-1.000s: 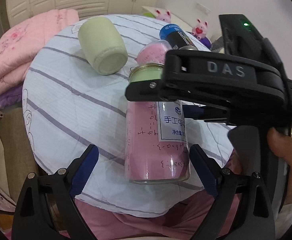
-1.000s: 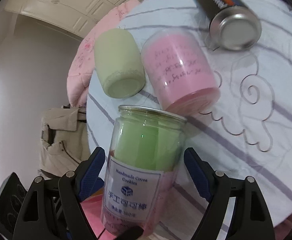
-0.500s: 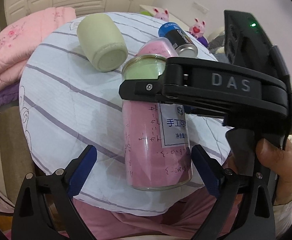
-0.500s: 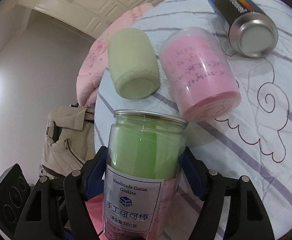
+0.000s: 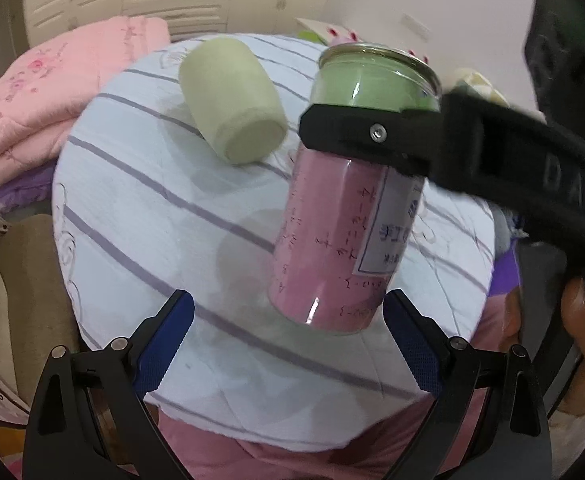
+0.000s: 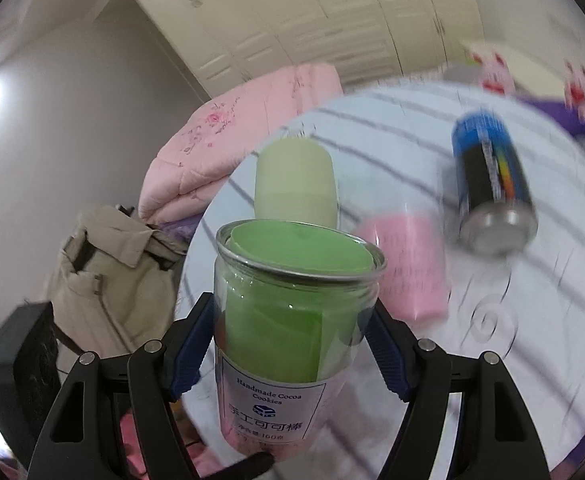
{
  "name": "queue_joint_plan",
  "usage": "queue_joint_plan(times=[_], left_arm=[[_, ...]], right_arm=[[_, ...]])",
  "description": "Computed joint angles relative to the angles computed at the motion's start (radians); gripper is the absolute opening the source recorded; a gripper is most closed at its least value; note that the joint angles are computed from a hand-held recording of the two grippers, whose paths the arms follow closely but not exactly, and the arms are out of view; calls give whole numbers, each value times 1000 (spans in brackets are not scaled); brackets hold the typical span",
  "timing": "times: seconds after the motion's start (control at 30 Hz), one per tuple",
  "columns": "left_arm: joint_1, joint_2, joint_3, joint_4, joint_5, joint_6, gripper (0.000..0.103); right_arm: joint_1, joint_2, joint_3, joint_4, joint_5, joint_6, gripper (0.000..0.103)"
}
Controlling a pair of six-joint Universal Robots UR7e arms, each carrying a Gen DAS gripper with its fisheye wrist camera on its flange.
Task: Flip cup upright
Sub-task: 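Open the left gripper while the right gripper turns the jar lid-up, then lower the upright jar onto the table and open the right gripper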
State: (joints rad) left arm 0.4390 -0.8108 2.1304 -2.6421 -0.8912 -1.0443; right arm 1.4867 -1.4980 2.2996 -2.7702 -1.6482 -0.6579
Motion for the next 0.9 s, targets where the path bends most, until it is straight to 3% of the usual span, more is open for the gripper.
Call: queue_joint_plan(times=[0.27, 0.43, 0.63, 0.9], left_arm=[[27, 26, -46, 1, 49, 37, 97], [19, 29, -25, -54, 68, 37, 97], [21, 44, -20, -89, 138, 21, 97], [29, 69, -30, -70, 139, 14, 97]], right_arm=[[25, 47, 17, -162, -9, -137, 74], [23, 52, 6, -155, -7, -144, 73], [23, 48, 43, -272, 15, -201, 73], [12, 55, 112, -421, 47, -349, 73]])
